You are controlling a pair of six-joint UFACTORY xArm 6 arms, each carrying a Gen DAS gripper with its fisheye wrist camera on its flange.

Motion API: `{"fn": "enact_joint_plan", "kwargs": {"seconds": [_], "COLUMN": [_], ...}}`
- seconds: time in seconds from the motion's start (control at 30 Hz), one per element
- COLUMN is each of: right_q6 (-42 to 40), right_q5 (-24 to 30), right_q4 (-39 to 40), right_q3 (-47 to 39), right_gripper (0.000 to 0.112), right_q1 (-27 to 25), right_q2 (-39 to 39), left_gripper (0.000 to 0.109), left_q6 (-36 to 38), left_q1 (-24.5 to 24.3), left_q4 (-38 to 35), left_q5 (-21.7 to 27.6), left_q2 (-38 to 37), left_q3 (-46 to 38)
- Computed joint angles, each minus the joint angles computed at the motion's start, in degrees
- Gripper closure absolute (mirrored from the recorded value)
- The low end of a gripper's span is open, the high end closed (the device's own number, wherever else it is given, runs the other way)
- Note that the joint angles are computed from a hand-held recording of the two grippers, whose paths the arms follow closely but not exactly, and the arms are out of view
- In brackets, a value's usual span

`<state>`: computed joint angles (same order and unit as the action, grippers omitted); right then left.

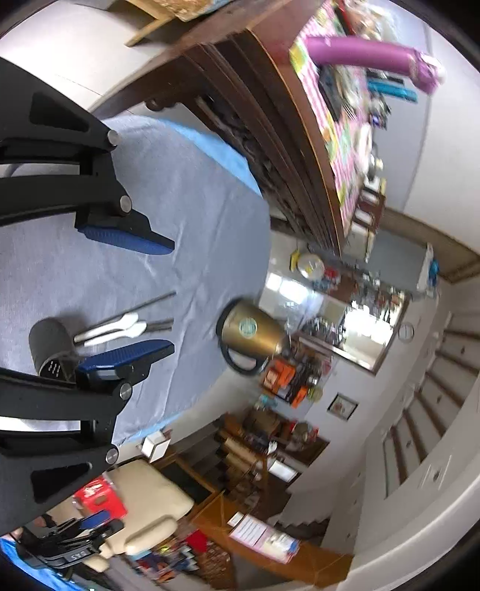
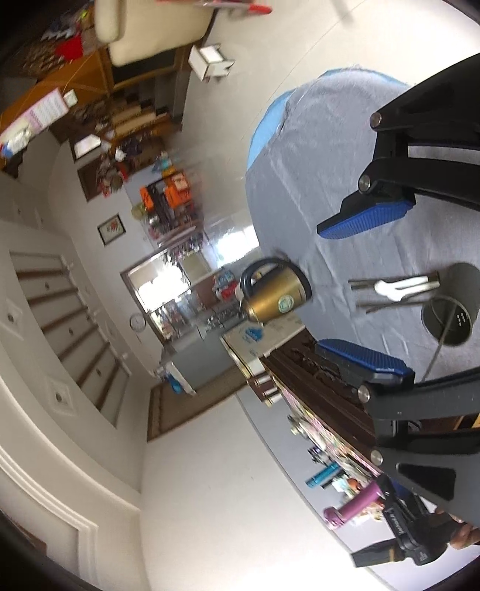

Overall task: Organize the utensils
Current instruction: 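Move both tools down to the spoons and chopsticks lying on the cloth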

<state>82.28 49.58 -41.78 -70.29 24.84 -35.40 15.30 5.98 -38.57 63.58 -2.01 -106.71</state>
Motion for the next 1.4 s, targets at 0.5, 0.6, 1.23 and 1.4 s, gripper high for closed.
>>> {"fn": "enact_joint_plan", "kwargs": {"seconds": [0.5, 0.6, 1.23, 1.4], "right_q6": [-5.38, -8.37, -68.55, -70.76], "right_q5": [-0.61, -1.85, -2.01, 6.83], "right_q4": [16.95, 21.49, 75.18, 72.08], "right_q3": [9.79, 11.69, -14.69, -34.04], "right_gripper": [0.06, 0.06, 0.065, 0.065], "right_q1": [-7.03, -8.68, -19.94, -18.53], "right_q2": [-3.72, -3.32, 39.31, 53.54], "left_gripper": [0.057, 0.057, 0.057, 0.057], "left_q6": [-6.06, -6.07, -7.21, -7.12], "left_q1": [-2.68, -3.32, -6.64, -8.18], "left_q4": [14.62, 16.15, 21.09, 22.95], "left_q5": [0.81, 0.85, 4.93, 5.46], "left_q2": [1.59, 1.98, 13.4, 17.17], "left_q3": [5.66, 6.95, 1.76, -2.18]}}
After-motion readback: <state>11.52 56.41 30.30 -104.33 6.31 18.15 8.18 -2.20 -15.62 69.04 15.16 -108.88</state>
